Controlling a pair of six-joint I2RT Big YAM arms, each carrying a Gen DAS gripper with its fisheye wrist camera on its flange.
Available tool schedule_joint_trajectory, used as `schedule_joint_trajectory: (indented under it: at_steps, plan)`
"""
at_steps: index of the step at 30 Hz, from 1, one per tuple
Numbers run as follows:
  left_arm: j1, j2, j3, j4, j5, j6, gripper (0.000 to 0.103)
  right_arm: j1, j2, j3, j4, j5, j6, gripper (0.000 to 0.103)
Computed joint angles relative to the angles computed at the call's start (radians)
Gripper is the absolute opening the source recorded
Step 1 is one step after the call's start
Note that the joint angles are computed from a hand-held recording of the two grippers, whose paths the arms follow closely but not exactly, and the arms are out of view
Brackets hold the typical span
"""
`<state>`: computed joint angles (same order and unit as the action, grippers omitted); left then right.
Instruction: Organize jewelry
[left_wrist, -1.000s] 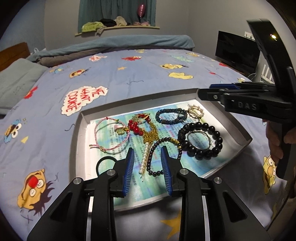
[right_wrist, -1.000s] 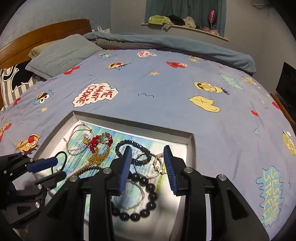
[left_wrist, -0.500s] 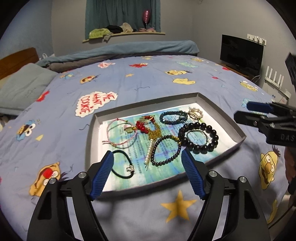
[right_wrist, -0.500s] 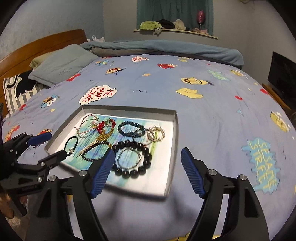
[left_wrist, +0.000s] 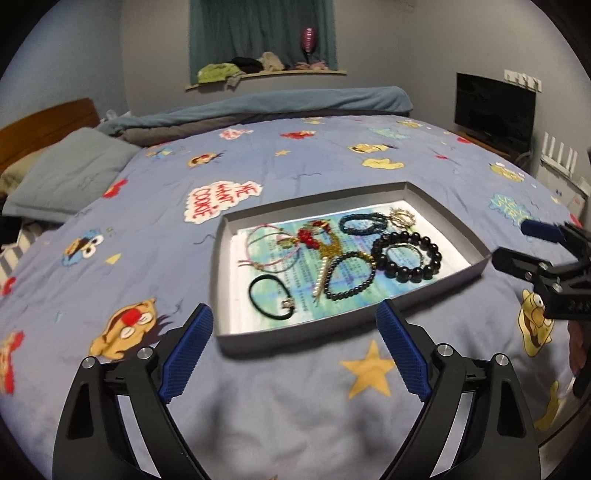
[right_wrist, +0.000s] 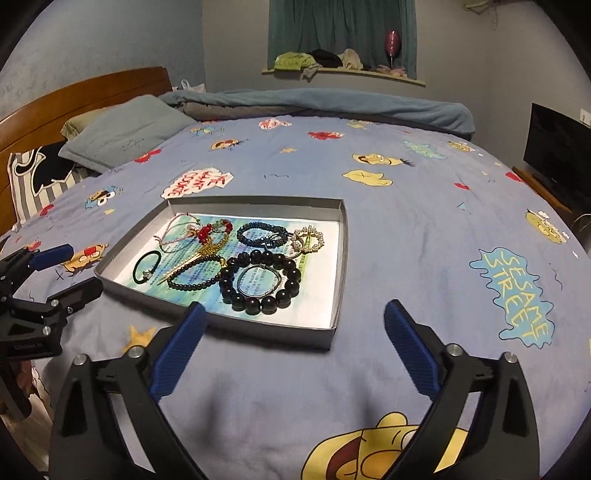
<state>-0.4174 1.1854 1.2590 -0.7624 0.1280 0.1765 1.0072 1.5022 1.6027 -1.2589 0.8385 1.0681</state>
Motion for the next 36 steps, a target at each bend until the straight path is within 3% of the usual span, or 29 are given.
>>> schedule_joint_trajectory:
  at_steps: [11,19,26,31,36]
  plan:
    - [0.032,0.008,-0.034,0.073,-0.04,-0.009,0.091,0.017,0.072,0.031,-0.047,0.119,0.067,0.097]
    - [0.024,0.005,-0.051,0.088,-0.049,0.007,0.091,0.014,0.081,0.036,-0.007,0.11,0.032,0.097]
    - [0.031,0.002,-0.05,0.08,-0.057,-0.019,0.092,0.019,0.09,0.052,-0.016,0.109,0.036,0.097]
    - [0.041,-0.02,-0.071,0.129,-0.048,-0.069,0.092,0.026,0.093,0.057,-0.021,0.128,0.046,0.097]
    - [0.02,-0.042,-0.128,0.227,-0.108,-0.072,0.093,0.036,0.086,0.035,-0.01,0.187,0.076,0.097]
